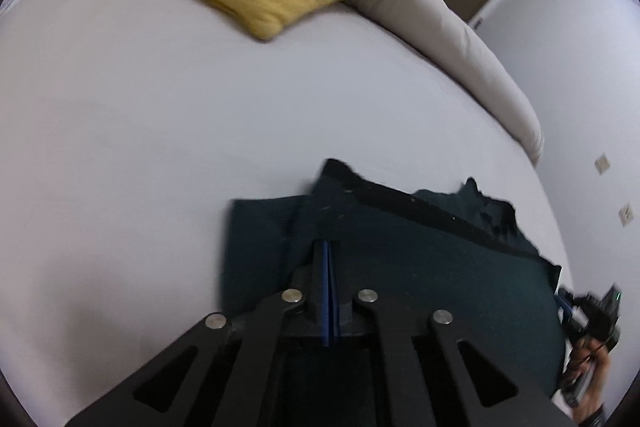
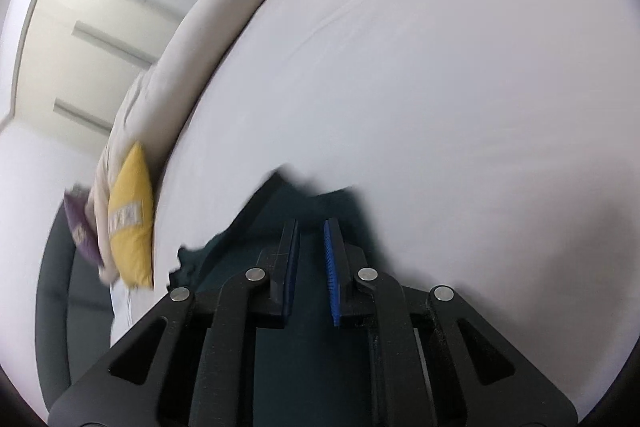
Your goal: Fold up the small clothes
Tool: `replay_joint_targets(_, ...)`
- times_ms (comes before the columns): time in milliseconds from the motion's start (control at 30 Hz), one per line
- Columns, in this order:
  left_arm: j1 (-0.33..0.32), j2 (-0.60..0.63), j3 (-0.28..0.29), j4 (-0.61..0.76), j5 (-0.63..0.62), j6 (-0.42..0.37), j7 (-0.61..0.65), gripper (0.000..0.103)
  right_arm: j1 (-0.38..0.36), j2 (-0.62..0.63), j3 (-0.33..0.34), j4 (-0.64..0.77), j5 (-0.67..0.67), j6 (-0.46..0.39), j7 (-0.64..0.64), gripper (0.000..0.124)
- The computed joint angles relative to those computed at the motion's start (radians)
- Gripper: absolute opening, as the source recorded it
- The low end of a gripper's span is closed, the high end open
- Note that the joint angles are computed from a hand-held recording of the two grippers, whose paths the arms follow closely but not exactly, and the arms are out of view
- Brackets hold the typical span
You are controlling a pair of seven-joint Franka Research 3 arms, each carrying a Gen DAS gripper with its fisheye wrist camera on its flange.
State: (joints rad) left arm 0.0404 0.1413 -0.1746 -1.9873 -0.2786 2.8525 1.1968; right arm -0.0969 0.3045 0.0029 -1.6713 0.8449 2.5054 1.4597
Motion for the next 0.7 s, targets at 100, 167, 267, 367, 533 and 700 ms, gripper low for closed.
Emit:
replay_joint_targets(100,-0.018,-0.082,0.024,-0.077,0.069,0.011,-0.085,0.02,0.003,-0.091,-0.022,-0.099,-0.046,0.044,-0.004,0.024)
replay_joint_targets(167,-0.038,-0.176,0.03,-0.169,0.084,0.071,-0.104,0.035,-0.018,-0.167,-0.005,-0.171,0.092,0.013,-0.13,0.024)
replay_joint_targets(267,-0.13,-0.277,0.062,-0.258,-0.05,0.114,0.017,0.048,0.006,-0.281,-0.015,-0.274,0.23,-0.069,-0.322,0.024)
replay_joint_targets(367,-0.256,-0.281,0.119,-0.263,-0.221,0.082,0.206,0.048,0.057,-0.315,-0.033,-0.314,0.231,-0.246,-0.417,0.024)
replay_joint_targets(533,-0.245,-0.244,0.112,-0.292,-0.319,0.066,0.236,0.032,0.095,-0.292,-0.059,-0.375,0.246,-0.206,-0.348,0.021)
replay_joint_targets(700,-0.223,-0.271,0.105,-0.31,-0.35,0.049,0.269,0.027,0.065,-0.336,-0.097,-0.435,0.231,-0.085,-0.316,0.02)
